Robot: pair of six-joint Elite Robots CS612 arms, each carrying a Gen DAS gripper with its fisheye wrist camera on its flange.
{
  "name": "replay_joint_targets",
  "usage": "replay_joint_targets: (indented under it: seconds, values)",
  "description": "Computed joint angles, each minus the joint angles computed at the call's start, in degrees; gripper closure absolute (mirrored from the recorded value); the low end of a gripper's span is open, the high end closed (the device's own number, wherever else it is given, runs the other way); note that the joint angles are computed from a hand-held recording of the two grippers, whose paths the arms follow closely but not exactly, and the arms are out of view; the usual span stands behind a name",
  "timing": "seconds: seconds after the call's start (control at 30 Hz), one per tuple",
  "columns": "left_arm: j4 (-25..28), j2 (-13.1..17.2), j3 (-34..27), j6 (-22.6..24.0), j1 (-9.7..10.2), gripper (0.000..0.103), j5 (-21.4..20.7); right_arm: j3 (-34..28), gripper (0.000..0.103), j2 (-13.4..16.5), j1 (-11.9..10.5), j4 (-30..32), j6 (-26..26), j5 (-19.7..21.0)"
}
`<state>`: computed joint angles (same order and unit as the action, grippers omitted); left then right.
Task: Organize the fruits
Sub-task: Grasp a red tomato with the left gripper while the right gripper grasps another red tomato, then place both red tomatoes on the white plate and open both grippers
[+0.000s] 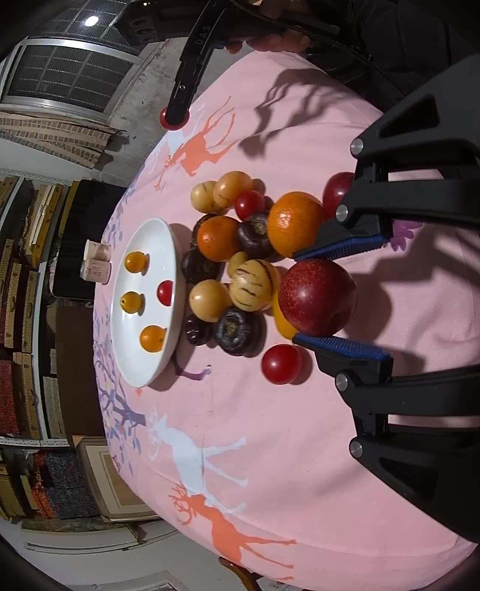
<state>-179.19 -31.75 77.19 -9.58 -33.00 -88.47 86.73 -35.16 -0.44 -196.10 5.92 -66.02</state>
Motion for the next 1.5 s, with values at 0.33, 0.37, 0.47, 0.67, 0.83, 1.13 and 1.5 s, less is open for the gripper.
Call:
replay_joint_targets:
  seconds: [0.33,0.37,0.47,0.67,0.83,1.13,1.5]
  values:
    - [0.8,2.3,-8.3,0.6,0.97,0.065,-1.4,-5.4,0.072,1.6,0.1,1.6,0.3,1.1]
    - [1.8,2.9,-10.0,0.4,1.10,0.065,-1.7,-6.1,0.072,1.8,0.2,2.1,0.3,1.2]
    - [5.7,5.2,-15.8,0.9,1.28,0.065,-1.5,-9.3,0.072,3.0,0.4,4.9,0.1,0.9]
    - [16.7,11.6,-30.7,2.5,1.69,0.065,0.2,-17.3,0.072,6.3,1.1,12.5,0.1,-1.3]
    - [30.5,20.5,-49.5,0.8,2.60,0.065,1.0,-25.9,0.072,10.3,1.8,21.6,-0.1,-2.9]
    - [29.3,21.5,-51.6,-6.2,3.84,0.033,-0.6,-25.6,0.048,10.5,1.8,21.2,0.9,-2.6]
    - [8.2,5.3,-15.2,1.4,1.65,0.010,8.0,-11.1,0.028,5.9,0.4,9.6,6.6,0.0]
